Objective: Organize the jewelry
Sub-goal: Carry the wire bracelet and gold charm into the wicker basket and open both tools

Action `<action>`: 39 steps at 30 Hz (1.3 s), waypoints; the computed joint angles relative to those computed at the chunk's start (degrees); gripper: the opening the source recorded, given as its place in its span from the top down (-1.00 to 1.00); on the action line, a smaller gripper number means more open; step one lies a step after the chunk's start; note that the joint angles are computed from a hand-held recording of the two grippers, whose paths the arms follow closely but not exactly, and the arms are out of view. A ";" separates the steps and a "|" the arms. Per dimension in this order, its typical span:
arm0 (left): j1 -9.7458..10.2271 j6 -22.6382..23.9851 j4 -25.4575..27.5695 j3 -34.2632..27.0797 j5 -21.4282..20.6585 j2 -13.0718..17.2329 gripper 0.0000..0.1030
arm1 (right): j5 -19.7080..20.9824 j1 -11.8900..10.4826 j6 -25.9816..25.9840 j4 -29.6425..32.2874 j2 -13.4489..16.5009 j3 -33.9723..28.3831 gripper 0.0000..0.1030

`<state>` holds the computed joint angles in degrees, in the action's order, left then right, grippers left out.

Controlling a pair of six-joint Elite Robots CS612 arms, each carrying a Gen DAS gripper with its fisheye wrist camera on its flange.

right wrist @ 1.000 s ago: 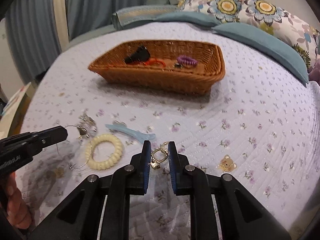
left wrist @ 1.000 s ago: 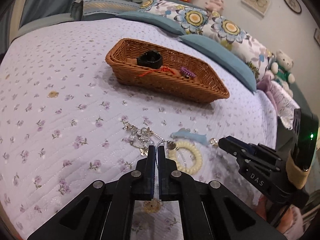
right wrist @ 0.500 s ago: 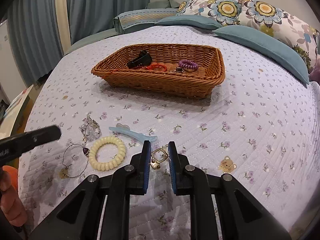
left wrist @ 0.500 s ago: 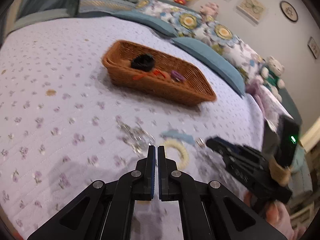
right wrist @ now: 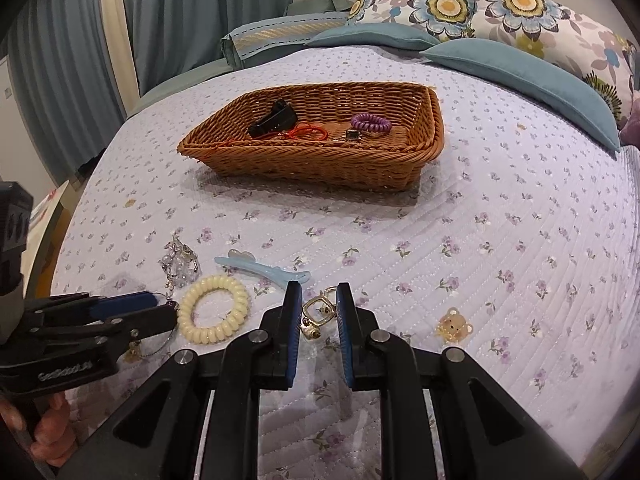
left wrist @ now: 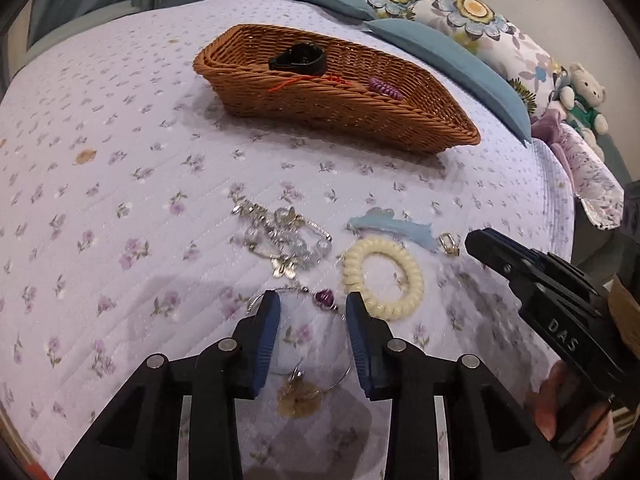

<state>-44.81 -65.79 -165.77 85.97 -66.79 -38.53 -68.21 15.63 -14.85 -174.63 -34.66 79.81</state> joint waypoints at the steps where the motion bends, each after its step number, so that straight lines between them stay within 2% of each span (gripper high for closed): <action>1: 0.00 0.20 0.73 -0.43 0.16 0.14 0.32 | 0.06 0.00 0.03 0.15 0.01 -0.05 0.63; 5: -0.32 1.65 6.20 -2.87 2.37 0.79 0.37 | 0.14 0.04 -0.14 0.14 -0.02 -0.02 0.63; 8: -0.43 2.65 8.83 -3.89 3.53 1.09 0.81 | 0.15 0.07 -0.12 0.20 0.00 -0.05 0.63; 12: -0.76 3.41 6.92 -3.08 4.55 0.80 0.80 | 0.51 -0.03 0.24 -0.74 -0.07 0.22 0.63; 14: -1.26 4.36 4.60 -2.18 6.05 0.41 0.80 | 2.07 -0.33 0.69 -2.76 -0.27 0.83 0.63; 17: -2.07 5.21 2.16 -0.84 9.11 -0.63 0.80 | 5.27 -0.74 0.88 -6.30 -0.87 1.93 0.63; 20: -2.69 7.00 -2.46 0.73 12.79 -2.01 0.80 | 6.17 -0.68 1.03 -9.50 -1.70 2.57 0.63; 23: -2.70 10.79 -5.33 0.98 15.93 -3.21 0.80 | 6.83 -0.56 1.69 -11.24 -2.16 1.91 0.63; 27: -1.30 18.68 -9.11 -1.18 17.40 -3.38 0.80 | 5.66 0.01 2.77 -10.43 -1.37 -2.39 0.63; 30: 0.53 23.80 -10.84 -3.98 16.99 -2.52 0.80 | 4.92 0.41 4.06 -7.43 0.73 -8.31 0.63; 32: 1.92 25.09 -11.08 -5.91 15.37 -1.59 0.80 | 2.92 0.87 4.23 -4.71 3.07 -13.35 0.63; 36: 5.57 25.87 -12.00 -11.08 7.93 1.79 0.80 | 1.20 1.27 5.22 2.36 7.72 -22.70 0.63; 39: 7.01 25.26 -9.86 -14.35 5.55 4.37 0.80 | 0.45 1.43 5.69 7.83 10.84 -28.44 0.63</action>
